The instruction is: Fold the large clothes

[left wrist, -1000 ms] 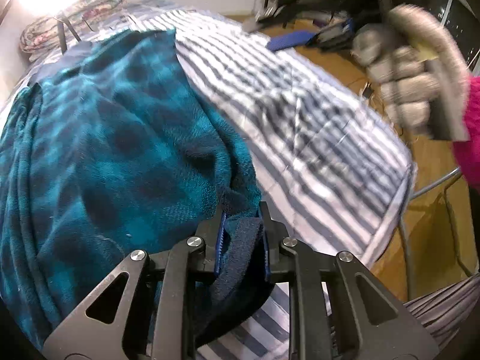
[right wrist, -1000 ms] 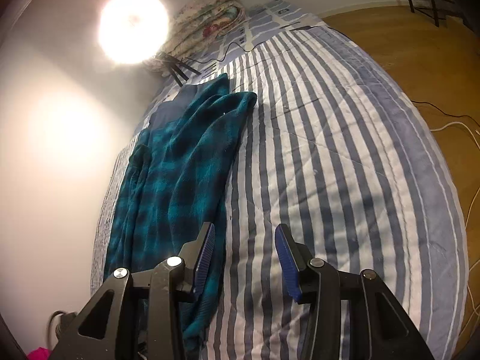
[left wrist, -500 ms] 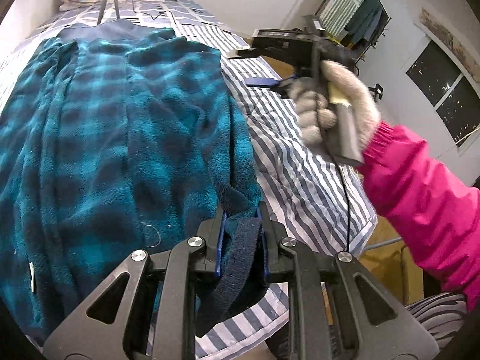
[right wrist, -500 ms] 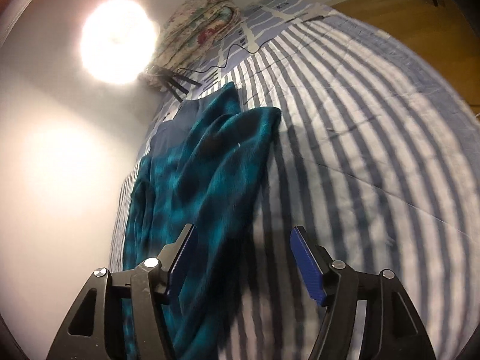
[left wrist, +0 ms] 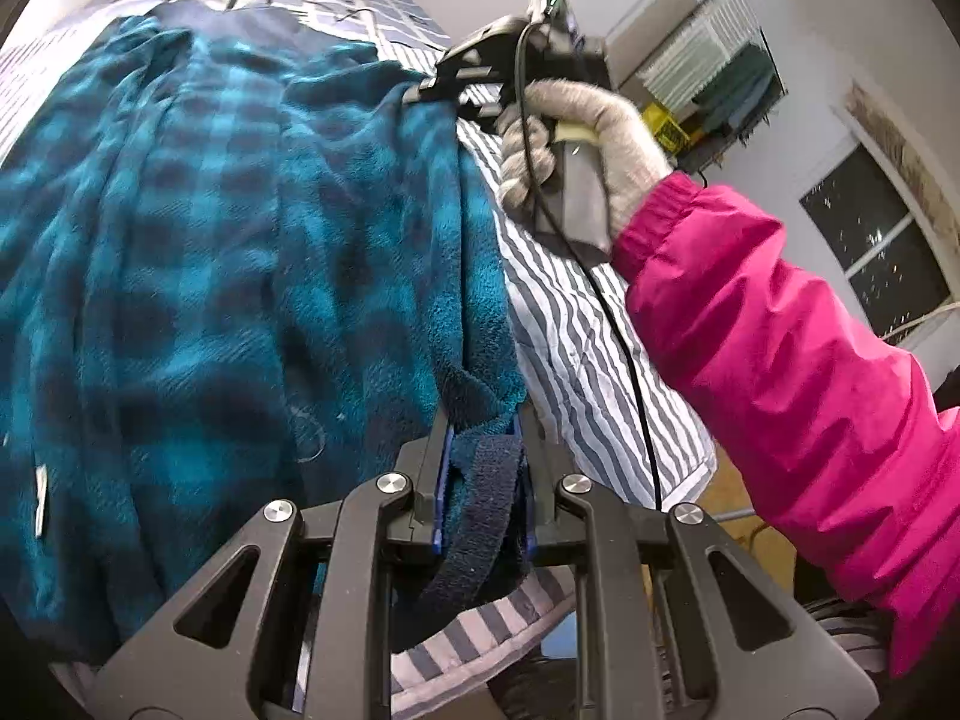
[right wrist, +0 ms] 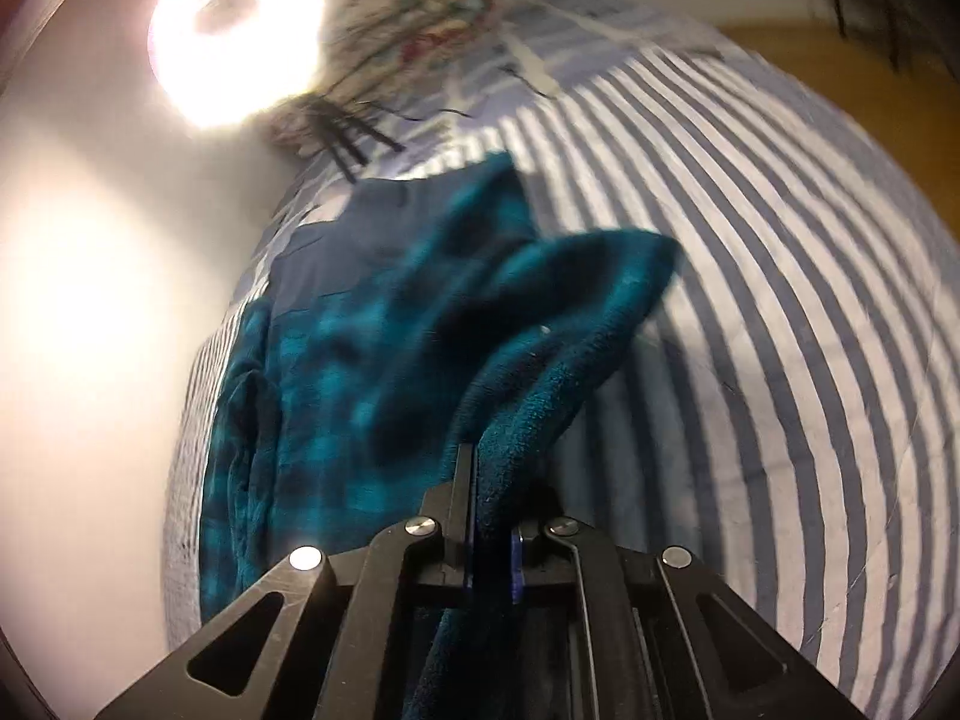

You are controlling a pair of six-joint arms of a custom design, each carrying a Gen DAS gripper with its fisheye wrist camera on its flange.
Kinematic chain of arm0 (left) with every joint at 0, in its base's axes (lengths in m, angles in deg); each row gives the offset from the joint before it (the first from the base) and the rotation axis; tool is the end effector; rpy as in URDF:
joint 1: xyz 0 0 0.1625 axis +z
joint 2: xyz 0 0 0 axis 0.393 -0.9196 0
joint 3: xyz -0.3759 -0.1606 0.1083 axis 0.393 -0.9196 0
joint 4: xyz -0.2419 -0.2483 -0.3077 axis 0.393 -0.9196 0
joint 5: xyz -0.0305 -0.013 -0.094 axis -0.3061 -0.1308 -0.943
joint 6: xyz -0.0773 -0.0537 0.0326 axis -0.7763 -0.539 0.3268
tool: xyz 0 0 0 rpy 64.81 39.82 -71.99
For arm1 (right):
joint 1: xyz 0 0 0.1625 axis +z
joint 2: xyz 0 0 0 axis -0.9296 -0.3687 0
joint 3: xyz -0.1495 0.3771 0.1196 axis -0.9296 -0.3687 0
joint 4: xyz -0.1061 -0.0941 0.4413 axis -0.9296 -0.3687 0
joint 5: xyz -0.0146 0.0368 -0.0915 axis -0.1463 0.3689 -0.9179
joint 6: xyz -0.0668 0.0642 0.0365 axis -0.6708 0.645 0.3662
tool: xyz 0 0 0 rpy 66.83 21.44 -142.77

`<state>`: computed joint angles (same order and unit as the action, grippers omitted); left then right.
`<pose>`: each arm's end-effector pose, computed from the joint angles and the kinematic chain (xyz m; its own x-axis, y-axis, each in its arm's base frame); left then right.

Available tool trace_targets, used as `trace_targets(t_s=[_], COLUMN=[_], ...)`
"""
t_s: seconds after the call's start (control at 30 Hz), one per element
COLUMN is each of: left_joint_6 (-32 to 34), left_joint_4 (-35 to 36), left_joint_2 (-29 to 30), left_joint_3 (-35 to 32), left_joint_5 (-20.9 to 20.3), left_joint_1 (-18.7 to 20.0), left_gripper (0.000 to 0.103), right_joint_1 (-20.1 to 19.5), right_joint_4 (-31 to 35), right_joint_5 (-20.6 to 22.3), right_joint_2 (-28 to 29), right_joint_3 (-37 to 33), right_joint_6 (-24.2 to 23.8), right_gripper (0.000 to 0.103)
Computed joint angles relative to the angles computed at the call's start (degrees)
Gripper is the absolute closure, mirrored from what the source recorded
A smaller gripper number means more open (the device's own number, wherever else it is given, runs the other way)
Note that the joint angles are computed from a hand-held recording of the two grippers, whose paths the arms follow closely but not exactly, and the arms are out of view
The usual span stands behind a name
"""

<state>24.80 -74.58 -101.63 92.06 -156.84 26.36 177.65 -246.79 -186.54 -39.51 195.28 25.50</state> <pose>-0.0763 -0.3267 0.2196 -0.9052 0.4005 -0.1421 0.4248 0.8617 -0.2775 0.2743 -0.5277 0.0923 -0.9331 0.0806 0.3504 -0.1117 0.8614 -0.4955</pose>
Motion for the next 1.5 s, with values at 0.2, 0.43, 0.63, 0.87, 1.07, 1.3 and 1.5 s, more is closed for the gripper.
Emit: trace_targets(t_s=[0.2, 0.43, 0.63, 0.87, 1.07, 1.3, 1.5], left_joint_6=[-1.6, -2.6, -2.2, -2.0, -0.9, -2.1, -2.3], left_joint_4=[3.9, 5.6, 6.2, 6.2, 6.8, 11.0, 17.7], left_joint_2=[-7.3, -11.8, -12.1, -11.9, -11.7, -16.1, -20.5], left_joint_3=[0.5, 0.2, 0.0, -0.1, -0.6, -0.3, -1.2], left_joint_5=[-0.3, -1.2, 0.5, 1.1, 1.3, 3.7, 6.0], left_joint_1=[2.1, 8.5, 12.0, 12.8, 13.1, 10.6, 9.3], left_gripper=[0.088, 0.088, 0.088, 0.088, 0.088, 0.088, 0.088], right_joint_1=[8.4, 13.1, 13.4, 12.9, 12.4, 15.4, 17.3], right_joint_4=[6.8, 15.0, 18.4, 17.4, 10.3, 13.5, 17.7], right_joint_5=[-13.0, -20.3, -22.5, -17.8, -3.6, -6.1, -4.0], right_joint_2=[8.9, 23.7, 31.5, 28.6, 15.2, 6.0, 6.1], right_joint_3=[-9.7, -23.4, -29.7, -27.1, -14.7, -3.9, -0.3], right_joint_6=[-8.6, -18.2, -21.0, -20.7, -11.7, -4.9, -1.7], right_gripper=[0.098, 0.099, 0.099, 0.092, 0.076, 0.078, 0.078])
